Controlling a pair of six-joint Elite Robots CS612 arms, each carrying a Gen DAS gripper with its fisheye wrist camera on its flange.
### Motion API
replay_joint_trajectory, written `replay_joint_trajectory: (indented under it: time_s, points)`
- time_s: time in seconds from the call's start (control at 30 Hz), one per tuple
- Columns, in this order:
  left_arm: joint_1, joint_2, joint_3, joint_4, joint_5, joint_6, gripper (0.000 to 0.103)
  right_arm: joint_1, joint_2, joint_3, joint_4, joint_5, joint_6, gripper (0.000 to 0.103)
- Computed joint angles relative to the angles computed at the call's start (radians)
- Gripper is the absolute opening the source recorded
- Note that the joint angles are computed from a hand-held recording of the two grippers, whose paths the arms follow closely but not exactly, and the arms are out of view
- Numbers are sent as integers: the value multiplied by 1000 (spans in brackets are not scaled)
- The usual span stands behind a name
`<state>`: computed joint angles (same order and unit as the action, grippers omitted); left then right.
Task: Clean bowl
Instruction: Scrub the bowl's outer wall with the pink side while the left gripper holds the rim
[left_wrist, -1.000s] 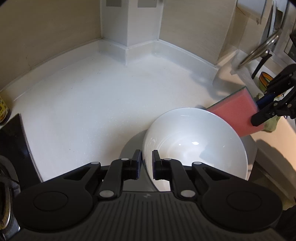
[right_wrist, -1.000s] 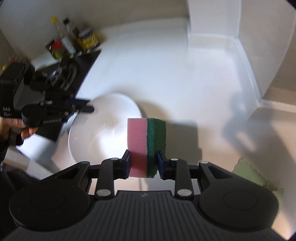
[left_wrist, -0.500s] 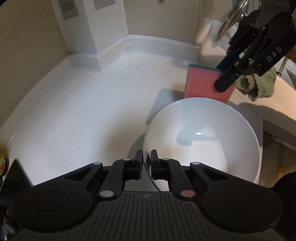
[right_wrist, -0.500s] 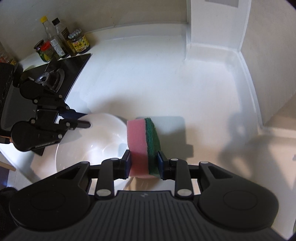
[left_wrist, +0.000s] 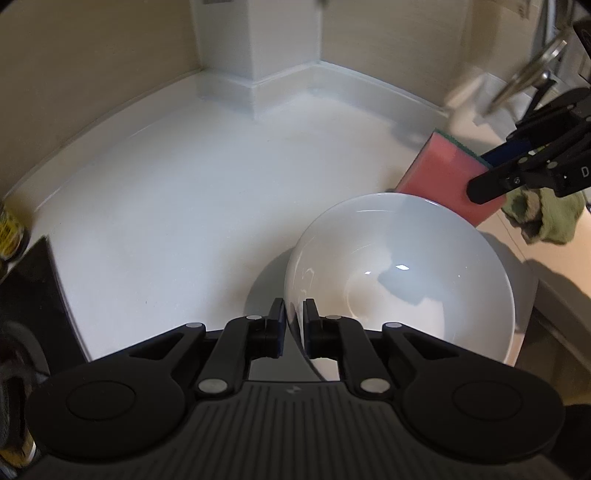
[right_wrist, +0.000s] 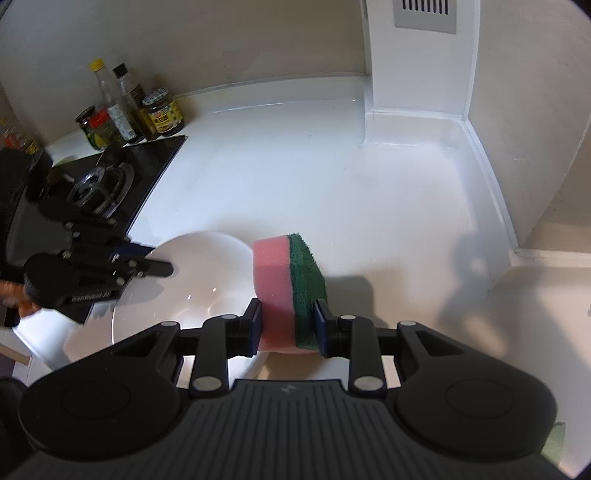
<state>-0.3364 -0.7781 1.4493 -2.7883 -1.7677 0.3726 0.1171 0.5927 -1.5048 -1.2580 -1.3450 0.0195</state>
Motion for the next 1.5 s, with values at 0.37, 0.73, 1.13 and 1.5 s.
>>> replay_joint_trajectory:
  time_s: [0.37, 0.73, 1.13, 1.5]
  points:
    - [9, 48, -105, 62, -51, 175, 12, 13, -4, 24, -53, -53, 29, 25]
    - [-7, 21, -33, 11, 45, 54, 11, -2, 20, -24, -32, 3, 86, 25]
    - [5, 38, -100, 109, -1, 47, 18, -6, 7, 19, -71, -2, 96, 25]
    - [-3, 22, -56, 91, 27, 21, 11, -15, 16, -14, -30, 35, 55, 25]
